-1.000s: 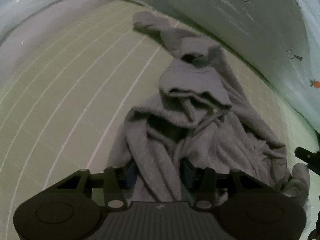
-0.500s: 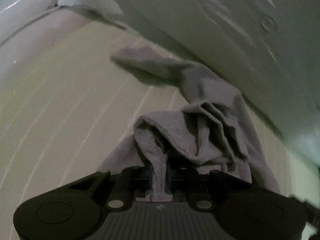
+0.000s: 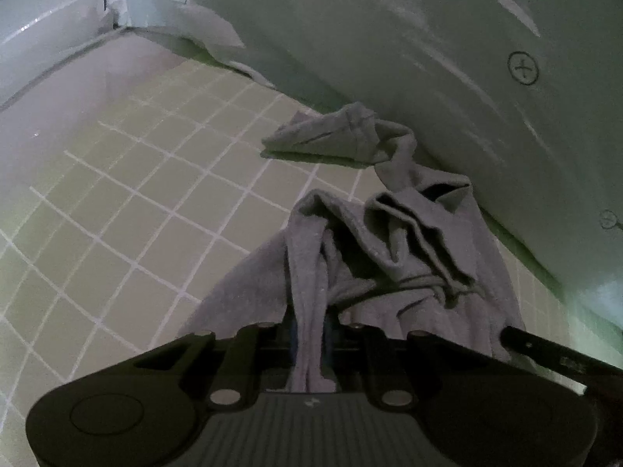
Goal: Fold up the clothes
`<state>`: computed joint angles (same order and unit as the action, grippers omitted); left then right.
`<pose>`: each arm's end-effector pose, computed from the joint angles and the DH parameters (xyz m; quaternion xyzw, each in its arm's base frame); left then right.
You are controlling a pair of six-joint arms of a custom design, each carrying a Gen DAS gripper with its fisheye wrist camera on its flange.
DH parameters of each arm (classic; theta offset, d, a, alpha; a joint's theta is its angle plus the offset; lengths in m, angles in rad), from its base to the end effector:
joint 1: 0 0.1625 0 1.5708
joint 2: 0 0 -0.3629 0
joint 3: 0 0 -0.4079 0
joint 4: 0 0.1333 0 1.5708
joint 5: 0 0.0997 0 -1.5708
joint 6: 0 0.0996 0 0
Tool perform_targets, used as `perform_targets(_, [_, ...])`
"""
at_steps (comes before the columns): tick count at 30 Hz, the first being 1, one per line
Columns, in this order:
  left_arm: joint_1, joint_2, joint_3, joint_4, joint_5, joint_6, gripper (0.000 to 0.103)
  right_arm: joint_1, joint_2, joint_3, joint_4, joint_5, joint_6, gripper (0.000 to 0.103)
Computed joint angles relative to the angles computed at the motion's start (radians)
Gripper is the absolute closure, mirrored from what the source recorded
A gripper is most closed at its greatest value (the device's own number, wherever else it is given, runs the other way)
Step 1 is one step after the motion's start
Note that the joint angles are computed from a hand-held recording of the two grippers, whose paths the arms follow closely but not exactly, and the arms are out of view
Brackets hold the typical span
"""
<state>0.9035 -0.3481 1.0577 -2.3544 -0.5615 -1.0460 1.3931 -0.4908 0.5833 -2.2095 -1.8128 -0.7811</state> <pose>-0.2956 -0.7269 -0.0250 -0.1822 0.8557 -0.3863 0.2920 -0.0446 -0.8674 0.2650 0.2530 -0.9224 0.1840 0.2266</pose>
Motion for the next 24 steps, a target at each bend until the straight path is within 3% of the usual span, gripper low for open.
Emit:
perform_targets(2, [-0.009, -0.003, 0.004, 0.016, 0.015, -0.011, 0.092, -0.003, -0.011, 0.018, -0.013, 0.013, -0.052, 0.085])
perform_targets(3, [-0.015, -0.002, 0.002, 0.031, 0.024, -0.017, 0.092, -0.005, -0.018, 0.021, -0.006, 0.014, -0.063, 0.094])
perform_targets(5, [-0.027, -0.004, 0.002, 0.072, 0.044, -0.028, 0.092, -0.010, -0.041, 0.052, -0.051, 0.000, -0.083, 0.095])
perform_targets(11, [-0.057, -0.025, 0.019, 0.186, 0.091, -0.097, 0.092, -0.074, -0.193, 0.221, -0.305, -0.086, 0.008, 0.096])
perform_targets(12, [-0.061, -0.026, 0.020, 0.198, 0.092, -0.109, 0.092, -0.085, -0.226, 0.263, -0.370, -0.124, 0.017, 0.100])
perform_targets(14, [-0.069, -0.025, 0.023, 0.200, 0.087, -0.116, 0.092, -0.107, -0.278, 0.327, -0.484, -0.200, 0.005, 0.099])
perform_targets(18, [-0.089, -0.019, 0.029, 0.181, 0.067, -0.108, 0.092, -0.158, -0.430, 0.477, -0.446, -0.227, 0.063, 0.099])
perform_targets(19, [-0.094, -0.017, 0.028, 0.187, 0.065, -0.111, 0.092, -0.163, -0.458, 0.515, -0.445, -0.226, 0.044, 0.098])
perform_targets(21, [-0.097, -0.018, 0.031, 0.191, 0.056, -0.112, 0.087, -0.169, -0.507, 0.593, -0.458, -0.207, 0.000, 0.096])
perform_targets(24, [-0.095, -0.022, 0.032, 0.195, 0.055, -0.121, 0.080, -0.169, -0.541, 0.652, -0.494, -0.146, -0.004, 0.071])
